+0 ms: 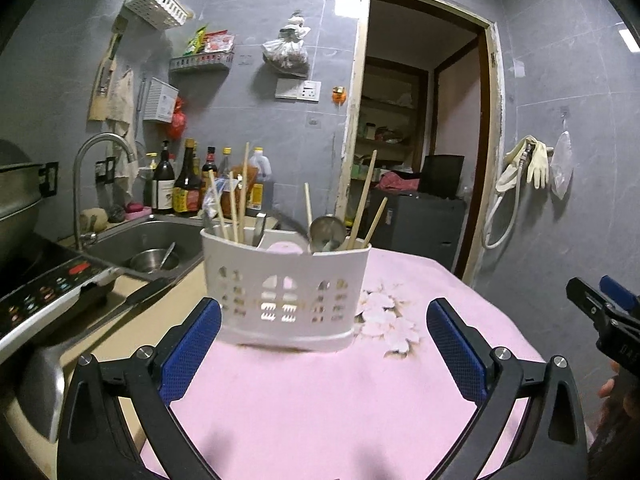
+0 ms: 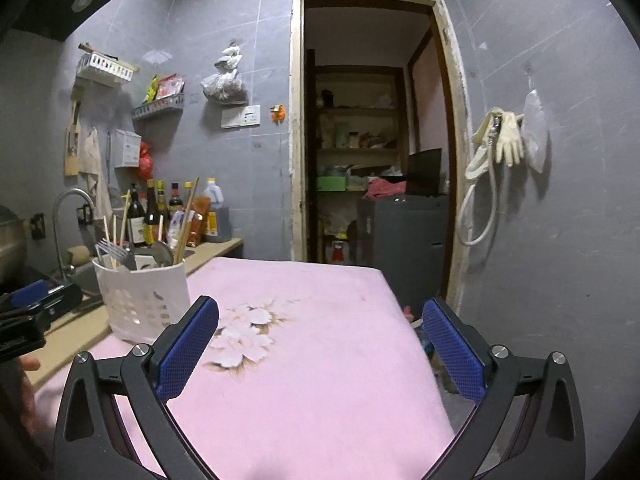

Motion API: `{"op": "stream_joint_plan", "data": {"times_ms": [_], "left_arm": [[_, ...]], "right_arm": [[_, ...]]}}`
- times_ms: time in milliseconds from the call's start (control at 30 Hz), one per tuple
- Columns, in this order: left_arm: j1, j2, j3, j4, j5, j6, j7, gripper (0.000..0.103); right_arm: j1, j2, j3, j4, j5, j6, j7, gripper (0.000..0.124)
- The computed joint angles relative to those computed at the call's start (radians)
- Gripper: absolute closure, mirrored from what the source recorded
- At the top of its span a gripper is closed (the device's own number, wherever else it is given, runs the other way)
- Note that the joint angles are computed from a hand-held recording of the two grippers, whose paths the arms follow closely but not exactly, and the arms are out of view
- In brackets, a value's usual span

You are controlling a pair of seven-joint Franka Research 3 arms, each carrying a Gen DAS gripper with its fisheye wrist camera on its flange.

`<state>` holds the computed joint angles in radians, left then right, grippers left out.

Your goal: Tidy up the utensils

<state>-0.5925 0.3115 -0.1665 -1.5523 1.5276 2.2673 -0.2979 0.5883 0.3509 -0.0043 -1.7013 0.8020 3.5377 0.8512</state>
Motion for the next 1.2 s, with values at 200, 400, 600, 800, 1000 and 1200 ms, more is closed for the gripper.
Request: {"op": "stream_joint_plan", "data": {"times_ms": [200,400,600,800,1000,1200], "left_arm": [[-0.015,-0.021,-0.012,-0.055,0.013,-0.058,-0.037,0.002],[-0.013,-0.026,-0.023,-0.068,0.014,-0.079,-0.048,0.002],[-0.012,-0.036,-0.03,-0.085,0.023,-0.097,-0.062,0.002],[-0.009,-0.035,-0.035,-0.083,0.022,-0.102,-0.059,0.002],[-0.008,-0.036,-0.036,-0.084,0.022,-0.098,-0.051,0.002],[-0.007,-0.035,-0.035,-0.081,0.022,-0.091,-0.039,0.002]], "right_arm": [[0.019,-0.005,0.016,-0.048,0.064,0.101,-0.077,0.021],[0.003,0.001,0.064,-0.065,0.1,0.175,-0.134,0.021],[-0.01,0.007,0.092,-0.06,0.13,0.2,-0.172,0.021],[-0.018,0.01,0.104,-0.052,0.146,0.201,-0.189,0.021],[-0.023,0.01,0.11,-0.055,0.138,0.204,-0.183,0.021],[-0.022,0.012,0.109,-0.052,0.141,0.208,-0.186,0.021]]}}
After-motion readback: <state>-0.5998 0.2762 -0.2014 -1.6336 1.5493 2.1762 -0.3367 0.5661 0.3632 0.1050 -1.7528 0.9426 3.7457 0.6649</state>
